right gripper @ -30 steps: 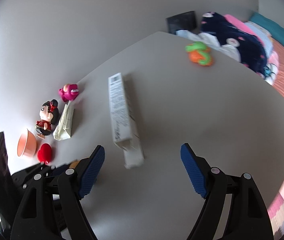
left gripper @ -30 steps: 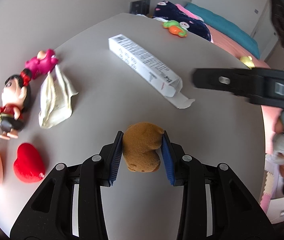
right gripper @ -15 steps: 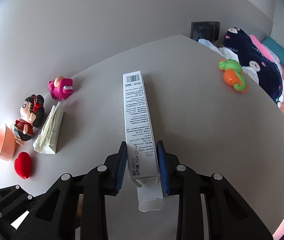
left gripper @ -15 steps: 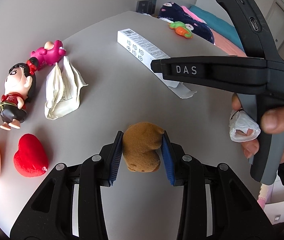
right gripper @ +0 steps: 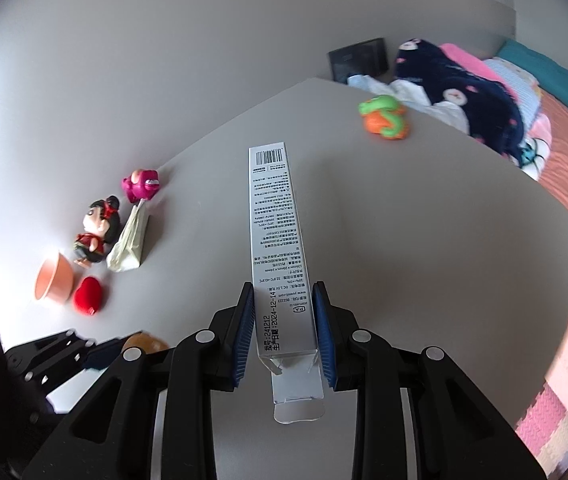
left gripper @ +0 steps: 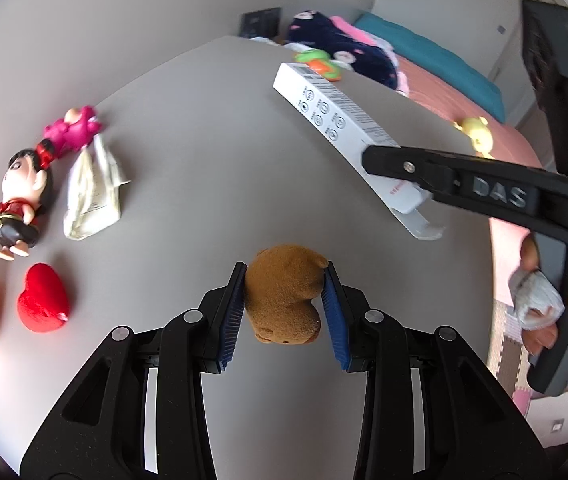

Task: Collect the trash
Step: 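Grasp the white box with the right gripper while the left holds the brown plush, then carry the plush and white box over the trash bag and open both grippers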

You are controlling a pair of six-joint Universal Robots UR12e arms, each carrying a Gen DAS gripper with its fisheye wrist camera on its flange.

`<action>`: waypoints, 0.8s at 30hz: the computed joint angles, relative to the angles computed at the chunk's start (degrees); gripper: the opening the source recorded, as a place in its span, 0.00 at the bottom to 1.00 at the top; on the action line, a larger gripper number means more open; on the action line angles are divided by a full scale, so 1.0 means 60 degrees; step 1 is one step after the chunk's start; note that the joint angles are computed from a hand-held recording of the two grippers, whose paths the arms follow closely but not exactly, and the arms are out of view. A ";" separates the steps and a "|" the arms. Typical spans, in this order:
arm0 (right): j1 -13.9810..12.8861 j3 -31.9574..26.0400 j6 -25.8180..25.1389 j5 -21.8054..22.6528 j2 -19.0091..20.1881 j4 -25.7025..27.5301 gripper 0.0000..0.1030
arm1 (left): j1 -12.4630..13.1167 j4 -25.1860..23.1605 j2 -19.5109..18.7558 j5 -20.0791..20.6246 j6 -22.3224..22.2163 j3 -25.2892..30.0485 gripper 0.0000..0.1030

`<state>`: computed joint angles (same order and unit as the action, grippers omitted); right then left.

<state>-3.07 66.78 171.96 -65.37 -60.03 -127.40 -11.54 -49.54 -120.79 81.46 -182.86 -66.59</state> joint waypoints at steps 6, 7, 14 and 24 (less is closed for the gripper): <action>-0.0434 0.1155 0.0257 0.0141 -0.0891 -0.0484 0.30 | -0.0360 -0.0082 0.0043 -0.0206 0.0366 0.0141 0.36; -0.0541 0.1386 0.0294 0.0156 -0.1072 -0.0579 0.30 | -0.0414 -0.0133 0.0049 -0.0276 0.0435 0.0166 0.36; -0.1209 0.2617 0.0570 0.0116 -0.2003 -0.1046 0.30 | -0.0841 -0.0509 -0.0068 -0.0637 0.0915 0.0552 0.36; -0.2239 0.4253 0.0914 0.0085 -0.3344 -0.1145 0.30 | -0.1466 -0.0985 -0.0311 -0.1039 0.1802 0.1116 0.36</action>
